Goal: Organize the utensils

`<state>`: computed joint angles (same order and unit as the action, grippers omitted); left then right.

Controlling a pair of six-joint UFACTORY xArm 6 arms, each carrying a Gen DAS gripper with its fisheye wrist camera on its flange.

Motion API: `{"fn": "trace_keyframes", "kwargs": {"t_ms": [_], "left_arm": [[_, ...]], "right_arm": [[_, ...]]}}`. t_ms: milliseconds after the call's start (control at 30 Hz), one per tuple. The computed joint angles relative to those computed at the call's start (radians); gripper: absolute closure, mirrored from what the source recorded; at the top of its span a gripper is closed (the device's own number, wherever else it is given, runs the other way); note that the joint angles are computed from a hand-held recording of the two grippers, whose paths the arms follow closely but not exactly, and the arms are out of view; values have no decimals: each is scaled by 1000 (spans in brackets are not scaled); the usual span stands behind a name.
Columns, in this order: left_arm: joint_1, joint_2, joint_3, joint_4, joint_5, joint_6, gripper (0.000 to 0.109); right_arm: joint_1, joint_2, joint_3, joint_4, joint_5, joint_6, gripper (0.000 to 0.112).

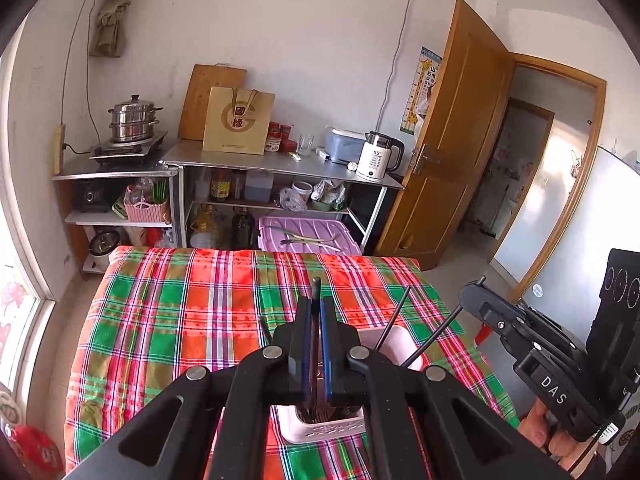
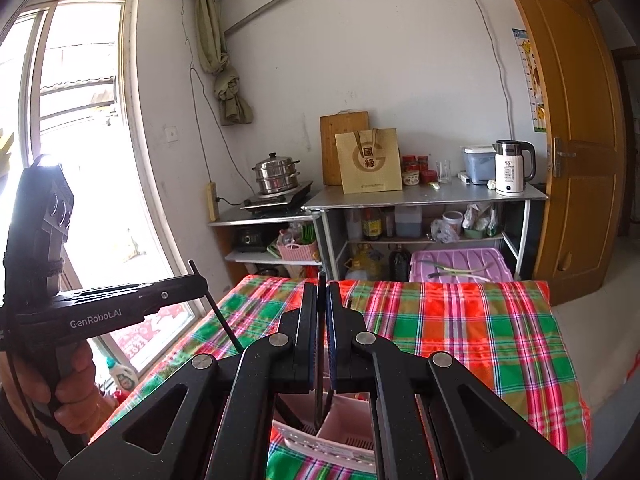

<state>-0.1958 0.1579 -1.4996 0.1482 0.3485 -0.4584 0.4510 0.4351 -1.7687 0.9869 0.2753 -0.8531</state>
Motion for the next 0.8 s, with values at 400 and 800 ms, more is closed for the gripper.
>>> {"fn": "trace_keyframes", "kwargs": {"t_ms": [400,800], "left_arm": [[1,-37,77,66,-30,-69,95],[-24,-189,220,293,-93,-271,86]], "right_arm": [[-6,-23,49,-44,33,14,100],[-27,-185,221,203,10,-217,97]]}}
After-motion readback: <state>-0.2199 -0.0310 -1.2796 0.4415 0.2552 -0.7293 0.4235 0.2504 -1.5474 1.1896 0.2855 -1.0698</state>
